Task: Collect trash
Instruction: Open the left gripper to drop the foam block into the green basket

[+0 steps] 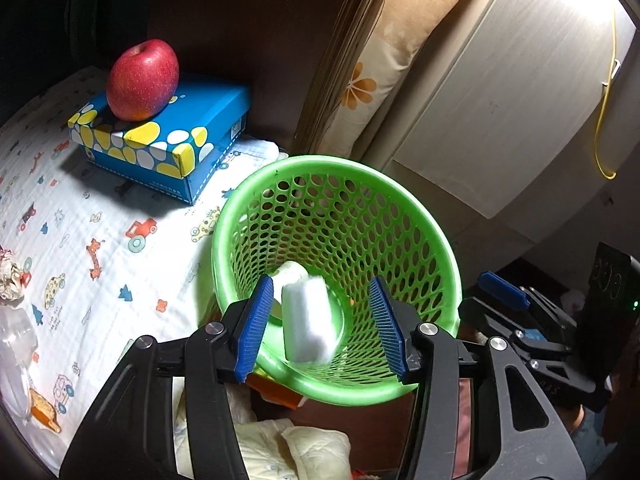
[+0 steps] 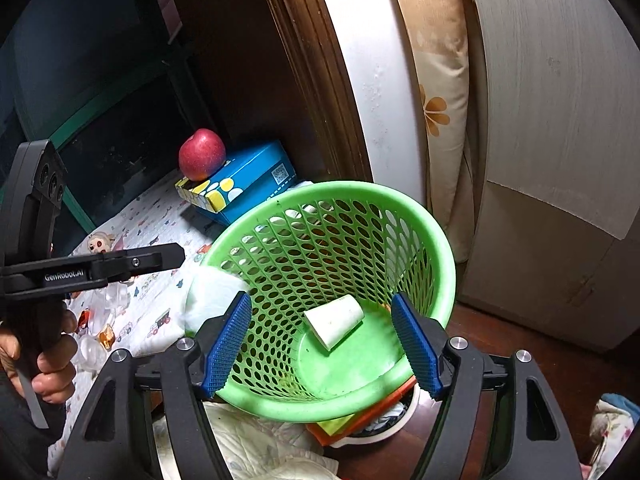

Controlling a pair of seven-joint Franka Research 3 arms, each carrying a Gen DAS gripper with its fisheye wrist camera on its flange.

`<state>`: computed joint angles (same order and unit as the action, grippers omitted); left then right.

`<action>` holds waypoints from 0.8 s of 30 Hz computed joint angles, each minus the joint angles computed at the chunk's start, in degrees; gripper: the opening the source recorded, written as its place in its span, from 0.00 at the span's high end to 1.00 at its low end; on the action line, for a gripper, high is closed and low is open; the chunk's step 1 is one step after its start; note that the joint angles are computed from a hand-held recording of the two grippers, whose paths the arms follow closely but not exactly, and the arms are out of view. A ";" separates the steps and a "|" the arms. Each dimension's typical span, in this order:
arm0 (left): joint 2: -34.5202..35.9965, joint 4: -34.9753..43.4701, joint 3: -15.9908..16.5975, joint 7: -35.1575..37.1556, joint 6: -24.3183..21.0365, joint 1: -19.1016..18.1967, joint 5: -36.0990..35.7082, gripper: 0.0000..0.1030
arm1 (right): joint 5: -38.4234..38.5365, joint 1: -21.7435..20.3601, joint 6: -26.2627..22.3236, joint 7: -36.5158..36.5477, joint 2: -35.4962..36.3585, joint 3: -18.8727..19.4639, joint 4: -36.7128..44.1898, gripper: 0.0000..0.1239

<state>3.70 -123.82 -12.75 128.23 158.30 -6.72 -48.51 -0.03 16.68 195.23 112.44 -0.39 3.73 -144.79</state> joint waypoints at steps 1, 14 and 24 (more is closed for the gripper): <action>-0.22 -0.25 0.09 -0.27 -0.03 0.07 0.17 0.51 | 0.02 0.04 0.05 -0.05 -0.05 0.05 0.01 0.44; -10.22 -11.35 5.28 -5.00 7.41 -1.05 3.67 0.51 | -0.39 2.30 0.40 -0.48 0.42 1.73 2.27 0.41; -19.50 -23.74 9.94 -19.85 13.94 1.87 16.80 0.46 | -15.64 -1.92 -0.80 9.84 3.86 7.95 8.01 0.38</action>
<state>-15.80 -147.56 -2.80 108.38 172.24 -4.85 -31.71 -15.67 14.76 194.43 122.28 3.47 11.67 -136.78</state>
